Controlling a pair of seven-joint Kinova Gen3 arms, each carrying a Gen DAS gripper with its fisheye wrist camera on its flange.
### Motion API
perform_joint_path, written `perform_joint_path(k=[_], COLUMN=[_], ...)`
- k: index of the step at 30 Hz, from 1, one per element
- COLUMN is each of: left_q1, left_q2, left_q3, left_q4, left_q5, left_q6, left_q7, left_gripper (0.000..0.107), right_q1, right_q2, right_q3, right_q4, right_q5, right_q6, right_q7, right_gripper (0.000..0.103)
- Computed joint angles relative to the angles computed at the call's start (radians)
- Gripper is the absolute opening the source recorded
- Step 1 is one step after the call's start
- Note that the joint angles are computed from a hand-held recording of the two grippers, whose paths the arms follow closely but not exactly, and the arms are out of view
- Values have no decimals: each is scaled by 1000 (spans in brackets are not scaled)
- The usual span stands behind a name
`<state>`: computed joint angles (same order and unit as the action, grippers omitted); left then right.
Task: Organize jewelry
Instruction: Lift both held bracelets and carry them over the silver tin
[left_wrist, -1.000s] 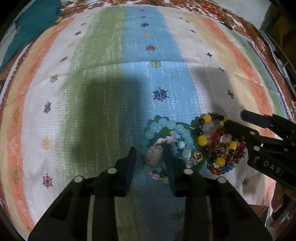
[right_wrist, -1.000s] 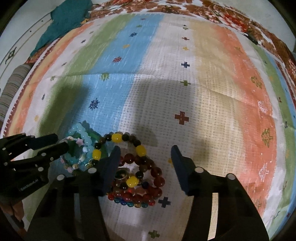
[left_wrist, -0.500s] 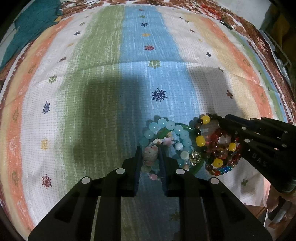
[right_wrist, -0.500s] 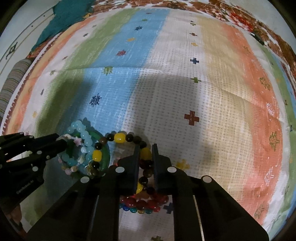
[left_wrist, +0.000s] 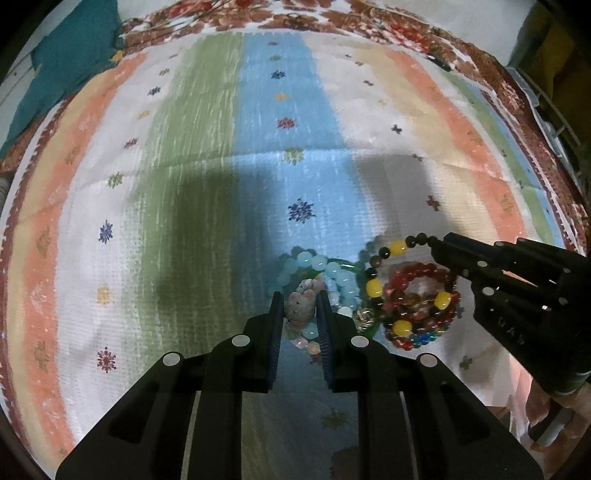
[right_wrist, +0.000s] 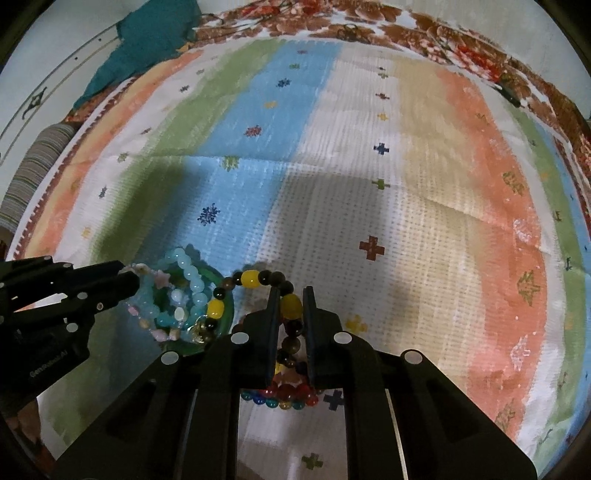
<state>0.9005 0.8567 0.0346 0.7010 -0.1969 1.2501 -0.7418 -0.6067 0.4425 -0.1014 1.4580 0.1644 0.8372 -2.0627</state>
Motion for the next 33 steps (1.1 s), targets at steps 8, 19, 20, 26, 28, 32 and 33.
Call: perform_joint_path(k=[8,19,20,26,28,32,33], left_q1=[29,58,61,80,89,107,112], left_q2=[-25,-76,-80,-114,-127,-148,-154], left_q3=[-8,-12,-12,-9,-9,-6,-5], left_q4=[-3,49,54,85,91,103,107], left_q5=[-25,-63,-67,-90,-101,-120,-125], left_q6=[-3,-30,-33,-52,-59,-71,-77], left_q7=[1,41,44,61,65,72,74], left_gripper=[17,17,17,17,17,18,18], right_q1=[-24,-38,-38,-35,-28,-33,-35], right_q2=[-72,-146,-155,-202,-216,-250,-257], right_q3=[1,-13,-15,-25,-32,-44,-47], right_q4=[56,118,124,159,171,196,200], right_q5=[33,84,89,116,117,142,150], right_q6=[-36,-62,-63,-83,-92,-104,-105], right_q7=[-44,-113,-119,-156,-160,-187,-194], right_gripper=[13,13,13,13,13,13,13])
